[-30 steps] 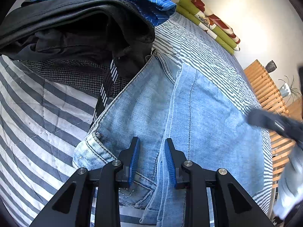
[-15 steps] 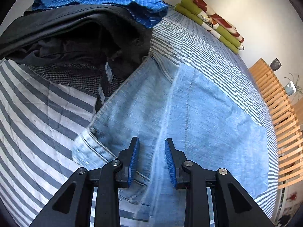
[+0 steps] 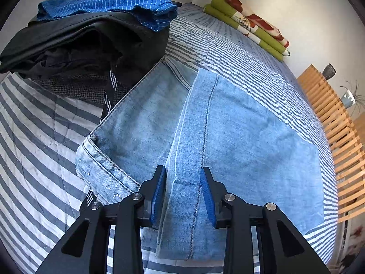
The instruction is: Fold large clothes
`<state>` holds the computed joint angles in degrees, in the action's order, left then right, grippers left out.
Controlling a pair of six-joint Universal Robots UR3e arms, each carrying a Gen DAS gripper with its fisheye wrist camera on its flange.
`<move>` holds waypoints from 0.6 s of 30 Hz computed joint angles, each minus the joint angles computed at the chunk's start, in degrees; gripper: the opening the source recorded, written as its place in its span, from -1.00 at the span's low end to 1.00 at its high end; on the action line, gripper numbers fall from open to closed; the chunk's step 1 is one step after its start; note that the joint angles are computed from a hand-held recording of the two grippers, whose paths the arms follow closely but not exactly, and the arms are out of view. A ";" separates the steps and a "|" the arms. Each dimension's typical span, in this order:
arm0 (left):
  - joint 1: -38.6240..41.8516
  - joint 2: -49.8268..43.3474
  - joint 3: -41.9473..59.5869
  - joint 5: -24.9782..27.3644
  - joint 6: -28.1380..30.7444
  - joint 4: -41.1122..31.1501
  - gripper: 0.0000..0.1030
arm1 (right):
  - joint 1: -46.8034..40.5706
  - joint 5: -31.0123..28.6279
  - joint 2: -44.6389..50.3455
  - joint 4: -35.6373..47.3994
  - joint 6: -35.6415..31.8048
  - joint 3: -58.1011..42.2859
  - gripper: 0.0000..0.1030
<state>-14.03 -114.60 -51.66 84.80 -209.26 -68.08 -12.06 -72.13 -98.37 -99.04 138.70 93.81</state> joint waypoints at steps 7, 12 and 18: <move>0.24 0.84 -0.03 -0.28 0.34 -0.70 -0.33 | 2.40 -2.04 -0.78 -3.10 -1.03 2.35 -0.54; 0.29 0.89 0.98 -0.57 -0.13 -1.04 -0.32 | 0.34 -1.05 -0.92 1.24 -1.25 0.16 -0.54; 0.11 1.65 3.16 -1.68 -0.04 -0.58 -0.32 | -12.56 5.64 -4.15 8.54 -2.94 -5.60 -0.45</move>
<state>-13.92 -112.95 -48.50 83.12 -209.30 -68.66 -24.62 -66.49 -102.52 -90.51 135.76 88.22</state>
